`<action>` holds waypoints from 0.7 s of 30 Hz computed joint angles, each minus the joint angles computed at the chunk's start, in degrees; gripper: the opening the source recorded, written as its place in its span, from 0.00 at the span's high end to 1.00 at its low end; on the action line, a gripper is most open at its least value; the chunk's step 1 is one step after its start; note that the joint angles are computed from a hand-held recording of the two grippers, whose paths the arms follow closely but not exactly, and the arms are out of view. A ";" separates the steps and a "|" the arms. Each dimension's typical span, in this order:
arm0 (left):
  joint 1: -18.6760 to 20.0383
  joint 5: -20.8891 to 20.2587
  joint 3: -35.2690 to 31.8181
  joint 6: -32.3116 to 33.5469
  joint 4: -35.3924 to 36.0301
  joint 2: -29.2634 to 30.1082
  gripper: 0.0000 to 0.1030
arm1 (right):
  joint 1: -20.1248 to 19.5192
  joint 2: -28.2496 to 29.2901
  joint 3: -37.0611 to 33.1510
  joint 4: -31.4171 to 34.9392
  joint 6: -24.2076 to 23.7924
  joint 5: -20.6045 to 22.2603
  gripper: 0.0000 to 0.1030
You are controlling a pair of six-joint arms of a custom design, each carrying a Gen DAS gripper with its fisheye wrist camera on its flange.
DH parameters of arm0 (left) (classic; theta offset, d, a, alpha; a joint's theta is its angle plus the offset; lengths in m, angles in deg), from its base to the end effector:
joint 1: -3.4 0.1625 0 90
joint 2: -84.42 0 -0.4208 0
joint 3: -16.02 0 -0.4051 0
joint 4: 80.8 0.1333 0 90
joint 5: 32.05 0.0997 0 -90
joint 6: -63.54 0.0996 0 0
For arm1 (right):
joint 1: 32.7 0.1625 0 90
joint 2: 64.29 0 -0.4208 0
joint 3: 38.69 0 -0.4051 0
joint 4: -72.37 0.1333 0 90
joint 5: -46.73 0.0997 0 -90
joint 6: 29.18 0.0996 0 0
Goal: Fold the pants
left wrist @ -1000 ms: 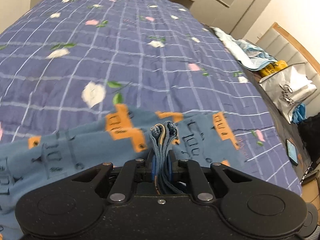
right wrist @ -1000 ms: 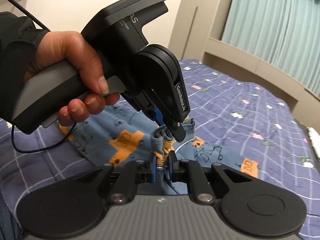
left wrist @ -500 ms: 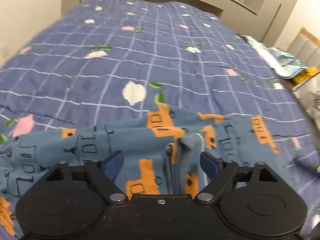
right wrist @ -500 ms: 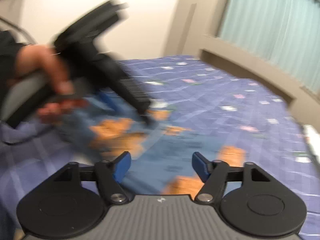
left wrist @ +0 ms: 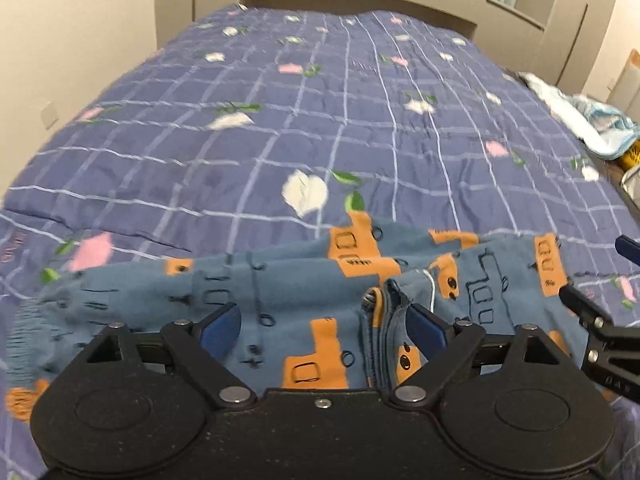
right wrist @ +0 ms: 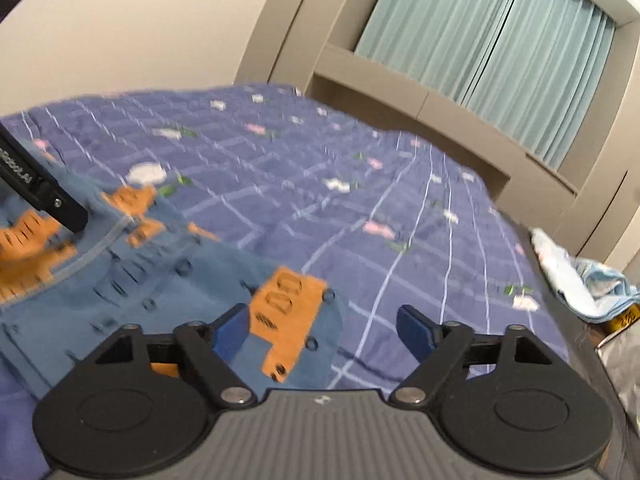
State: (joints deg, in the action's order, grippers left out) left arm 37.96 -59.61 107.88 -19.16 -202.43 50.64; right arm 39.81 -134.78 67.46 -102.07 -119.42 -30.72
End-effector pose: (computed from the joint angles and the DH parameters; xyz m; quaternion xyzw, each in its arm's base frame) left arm -0.3953 -0.5414 -0.0330 -0.0809 0.8370 -0.4014 0.3630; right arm -0.0351 -0.6269 0.3339 0.5732 -0.7021 0.3224 0.2728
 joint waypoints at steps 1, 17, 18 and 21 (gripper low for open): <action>-0.79 0.32 0.44 -2.35 2.12 -0.92 0.08 | -0.12 -0.87 0.72 0.45 -0.14 1.03 0.12; -12.73 -7.77 9.16 -46.74 49.15 -14.61 0.01 | 1.39 -7.30 12.66 0.93 4.20 1.79 0.00; -12.71 -7.16 10.88 -49.52 48.59 -14.90 0.01 | 1.23 -6.98 13.59 -1.17 4.57 1.65 0.00; -12.84 -3.82 15.52 -59.85 46.94 -14.87 0.01 | 0.54 -5.87 15.40 -6.04 6.05 1.85 0.00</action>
State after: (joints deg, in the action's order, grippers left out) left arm 25.12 -63.43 123.40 -79.00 -155.50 35.77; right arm 40.36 -140.65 82.87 -108.11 -113.37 -28.87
